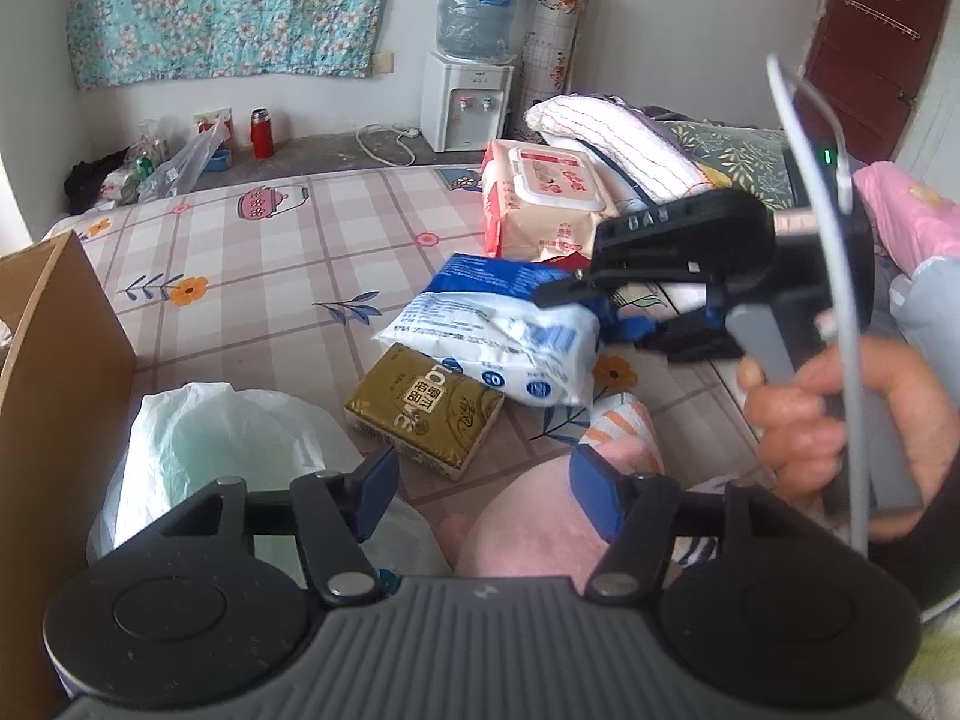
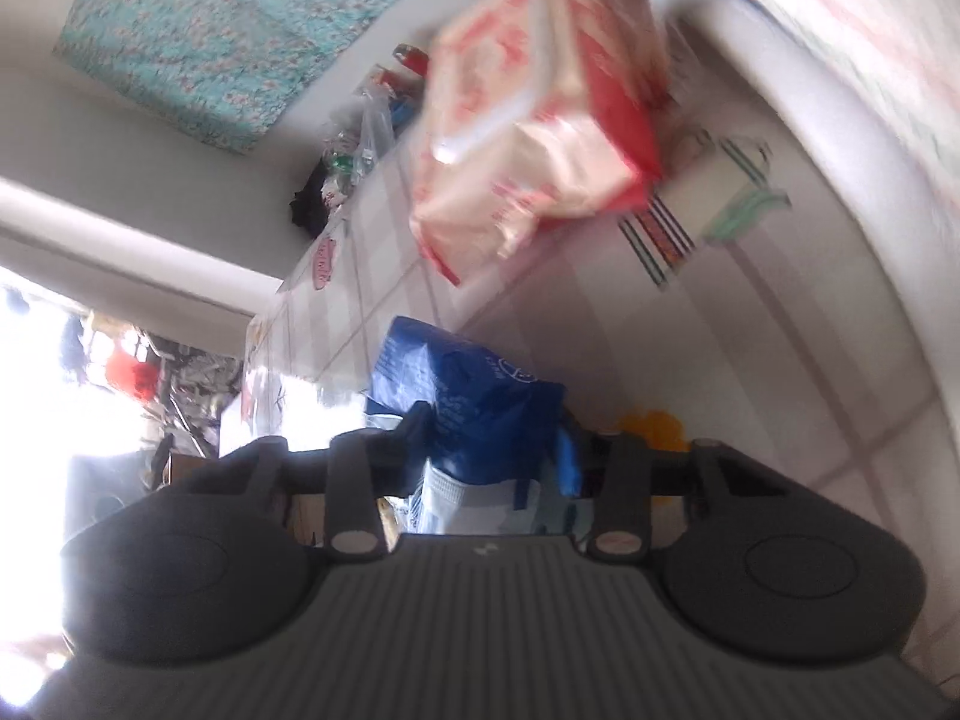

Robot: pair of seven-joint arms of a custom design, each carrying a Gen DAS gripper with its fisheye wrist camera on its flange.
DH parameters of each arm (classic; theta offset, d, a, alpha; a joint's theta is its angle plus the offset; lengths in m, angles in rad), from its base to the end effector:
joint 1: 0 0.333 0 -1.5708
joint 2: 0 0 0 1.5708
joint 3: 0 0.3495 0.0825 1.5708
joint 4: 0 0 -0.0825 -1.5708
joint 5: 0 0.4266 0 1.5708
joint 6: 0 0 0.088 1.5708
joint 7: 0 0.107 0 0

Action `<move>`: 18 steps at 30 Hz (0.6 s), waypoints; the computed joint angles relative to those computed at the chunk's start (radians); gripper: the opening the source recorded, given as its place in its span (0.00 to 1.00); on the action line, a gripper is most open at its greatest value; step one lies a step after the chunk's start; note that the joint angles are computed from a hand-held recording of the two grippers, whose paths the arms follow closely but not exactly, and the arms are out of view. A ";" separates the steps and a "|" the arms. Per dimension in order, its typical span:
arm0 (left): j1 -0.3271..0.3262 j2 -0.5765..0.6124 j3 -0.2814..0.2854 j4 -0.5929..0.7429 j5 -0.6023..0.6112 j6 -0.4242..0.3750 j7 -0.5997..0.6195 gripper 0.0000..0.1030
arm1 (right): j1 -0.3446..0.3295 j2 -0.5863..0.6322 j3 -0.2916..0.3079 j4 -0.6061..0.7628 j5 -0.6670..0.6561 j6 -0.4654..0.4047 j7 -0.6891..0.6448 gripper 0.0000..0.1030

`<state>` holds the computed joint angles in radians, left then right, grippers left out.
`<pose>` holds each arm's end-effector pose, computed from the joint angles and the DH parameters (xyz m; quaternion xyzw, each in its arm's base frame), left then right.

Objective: Organize soft objects
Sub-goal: 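Grasp the blue-and-teal wet wipes pack with the right tool and lift it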

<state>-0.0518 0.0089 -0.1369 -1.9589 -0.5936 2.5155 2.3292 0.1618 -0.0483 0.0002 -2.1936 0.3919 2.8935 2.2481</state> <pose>0.6308 -0.1153 0.5461 -0.4556 0.8203 -0.3255 0.1166 0.5991 0.0751 0.5012 -0.3231 0.8685 -0.0222 0.3753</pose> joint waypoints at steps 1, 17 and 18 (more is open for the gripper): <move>0.001 -0.006 0.000 -0.006 -0.010 0.000 0.023 0.63 | -0.010 -0.004 0.005 0.023 -0.101 -0.025 0.031 0.31; 0.009 -0.036 0.022 -0.022 0.009 -0.025 0.021 0.62 | -0.006 -0.067 0.055 0.243 -0.900 -0.600 -0.066 0.42; 0.010 -0.036 0.024 -0.021 0.008 -0.025 0.022 0.62 | 0.001 -0.091 0.040 0.207 -0.807 -0.545 -0.100 0.42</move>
